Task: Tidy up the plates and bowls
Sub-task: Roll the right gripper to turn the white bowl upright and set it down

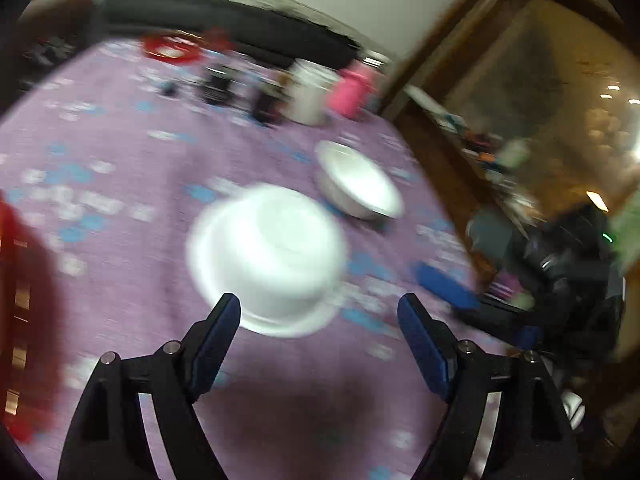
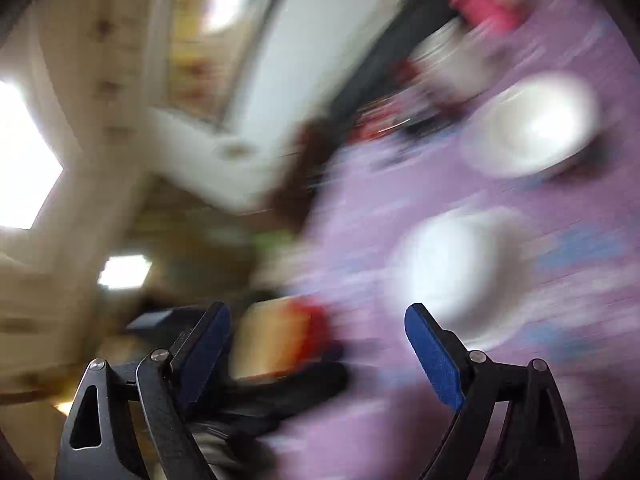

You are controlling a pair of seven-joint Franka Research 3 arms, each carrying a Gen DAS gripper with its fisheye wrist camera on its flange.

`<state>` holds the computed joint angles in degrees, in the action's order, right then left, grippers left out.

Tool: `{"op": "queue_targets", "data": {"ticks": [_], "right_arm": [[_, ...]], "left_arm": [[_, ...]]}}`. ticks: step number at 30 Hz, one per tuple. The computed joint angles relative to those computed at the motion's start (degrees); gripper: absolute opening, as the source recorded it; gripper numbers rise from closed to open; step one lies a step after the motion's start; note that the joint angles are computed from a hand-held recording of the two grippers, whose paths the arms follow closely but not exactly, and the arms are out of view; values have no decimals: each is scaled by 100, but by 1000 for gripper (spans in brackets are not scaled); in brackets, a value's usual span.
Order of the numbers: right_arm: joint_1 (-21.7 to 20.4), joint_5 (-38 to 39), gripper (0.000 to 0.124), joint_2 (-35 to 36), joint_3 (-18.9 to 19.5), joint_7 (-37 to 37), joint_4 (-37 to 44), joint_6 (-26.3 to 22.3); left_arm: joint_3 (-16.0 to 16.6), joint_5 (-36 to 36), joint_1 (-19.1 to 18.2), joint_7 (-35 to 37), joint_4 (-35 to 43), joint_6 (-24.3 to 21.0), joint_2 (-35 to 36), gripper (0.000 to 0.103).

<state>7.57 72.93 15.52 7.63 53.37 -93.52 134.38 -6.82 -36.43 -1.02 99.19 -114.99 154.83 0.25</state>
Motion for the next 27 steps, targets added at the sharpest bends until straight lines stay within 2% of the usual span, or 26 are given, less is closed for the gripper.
{"op": "queue_targets", "data": {"ticks": [1,3,5,6,7,9,10,12,13,14,15,16,17,18,20,21,23,26,27], "right_arm": [[189,-535,93,-15,-100,320,-55,534],[531,-1853,89,94,-319,1258,-115,1329],[905,-3320,75,260,-641,2464,-137,1843],[1194,-4266,72,394,-939,3198,-67,1965],[1478,-5125,68,524,-1259,3844,31,1978],[1984,-6567,66,919,-1799,4762,474,1703],[2045,-6917,63,1097,-1892,4914,687,1554],[2168,-7531,60,1421,-2041,5192,1030,1288],[2158,-7788,60,1367,-2028,5281,902,1532],[2007,-7643,60,1318,-1815,5026,848,1584],[1715,-7334,55,1259,-1415,4645,784,1704],[1485,-7114,23,1261,-1078,4376,794,1773],[1112,-6492,5,1286,-577,3753,884,1694],[883,-6064,6,1332,-263,3388,959,1550],[745,-5764,6,1381,-85,3091,1066,1384],[537,-5335,6,1404,158,2721,1124,1235],[351,-4729,6,1336,310,2392,1074,1022],[187,-3985,6,1186,399,1981,880,927],[209,-3865,6,1143,356,1927,807,961]], "left_arm": [[30,102,29,-174,38,15,67,80],[101,803,105,-1024,179,10,316,80],[271,2420,98,-2529,318,-93,564,80],[321,3060,85,-3043,375,-203,620,80],[417,3908,32,-3690,453,-375,704,80],[512,5045,-37,-4595,616,-662,869,80],[553,5494,-58,-4988,704,-809,961,80],[515,5899,-17,-5275,863,-978,1097,80],[483,6042,-3,-5295,893,-1084,1119,80],[437,6156,-2,-5282,928,-1143,1161,80],[462,6519,-70,-5480,933,-1145,1175,78],[419,6550,-35,-5429,950,-1010,1236,70],[364,6446,32,-5308,901,-835,1241,58],[328,6358,83,-5179,878,-758,1235,53],[242,6072,178,-4871,843,-666,1204,31],[212,5941,209,-4740,839,-658,1195,26],[90,5421,320,-4303,834,-610,1166,0],[153,5731,135,-4499,653,-563,840,0],[122,5596,165,-4383,559,-358,738,0]]}}
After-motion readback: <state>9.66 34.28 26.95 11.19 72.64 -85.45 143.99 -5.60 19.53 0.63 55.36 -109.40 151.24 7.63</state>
